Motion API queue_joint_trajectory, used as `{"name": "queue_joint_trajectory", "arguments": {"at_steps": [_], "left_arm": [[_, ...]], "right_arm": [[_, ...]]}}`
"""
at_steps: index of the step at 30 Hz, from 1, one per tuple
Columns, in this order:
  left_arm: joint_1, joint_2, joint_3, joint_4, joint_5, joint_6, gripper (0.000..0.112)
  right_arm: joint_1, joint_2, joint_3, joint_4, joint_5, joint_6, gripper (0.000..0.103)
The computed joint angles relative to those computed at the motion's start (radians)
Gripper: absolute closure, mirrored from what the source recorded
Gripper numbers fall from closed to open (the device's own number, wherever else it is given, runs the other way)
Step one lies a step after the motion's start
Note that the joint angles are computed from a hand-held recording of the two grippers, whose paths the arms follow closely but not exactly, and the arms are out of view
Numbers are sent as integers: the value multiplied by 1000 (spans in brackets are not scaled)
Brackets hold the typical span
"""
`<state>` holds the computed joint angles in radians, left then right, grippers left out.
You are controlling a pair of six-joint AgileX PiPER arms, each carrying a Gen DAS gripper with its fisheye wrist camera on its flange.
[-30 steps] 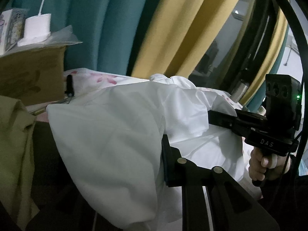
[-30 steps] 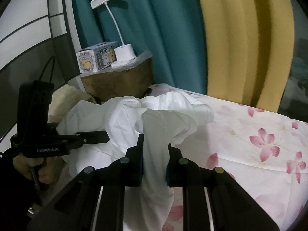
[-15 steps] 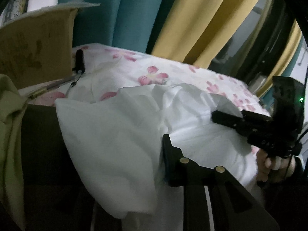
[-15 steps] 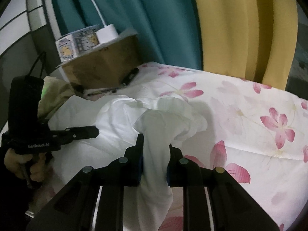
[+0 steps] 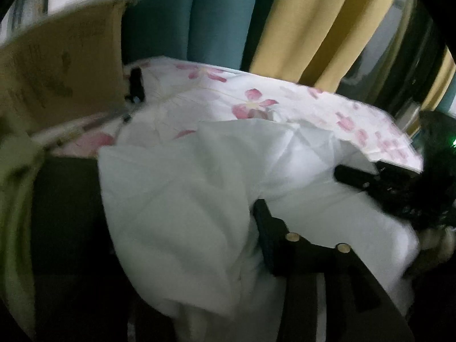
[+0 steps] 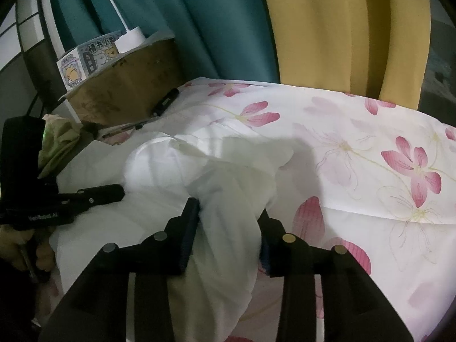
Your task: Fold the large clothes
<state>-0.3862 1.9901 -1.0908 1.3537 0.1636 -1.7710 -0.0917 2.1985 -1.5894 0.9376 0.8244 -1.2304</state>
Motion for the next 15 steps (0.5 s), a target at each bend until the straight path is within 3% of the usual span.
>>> {"name": "queue_joint_trajectory", "arguments": {"at_steps": [3, 6, 8, 10, 15], "left_arm": [[-36, -2, -19, -66, 94, 66, 66], [-44, -23, -4, -58, 150, 24, 66], [-37, -38, 18, -25, 137, -19, 66], [-49, -27, 6, -73, 161, 44, 66], [-61, -34, 23, -71, 177, 35, 66]], "right_arm": [[2, -11, 15, 2, -26, -1, 61], [6, -32, 43, 1, -75, -5, 54], [5, -39, 49, -8, -90, 5, 46], [2, -42, 49, -23, -94, 25, 39], [-11, -67, 74, -30, -95, 30, 33]]}}
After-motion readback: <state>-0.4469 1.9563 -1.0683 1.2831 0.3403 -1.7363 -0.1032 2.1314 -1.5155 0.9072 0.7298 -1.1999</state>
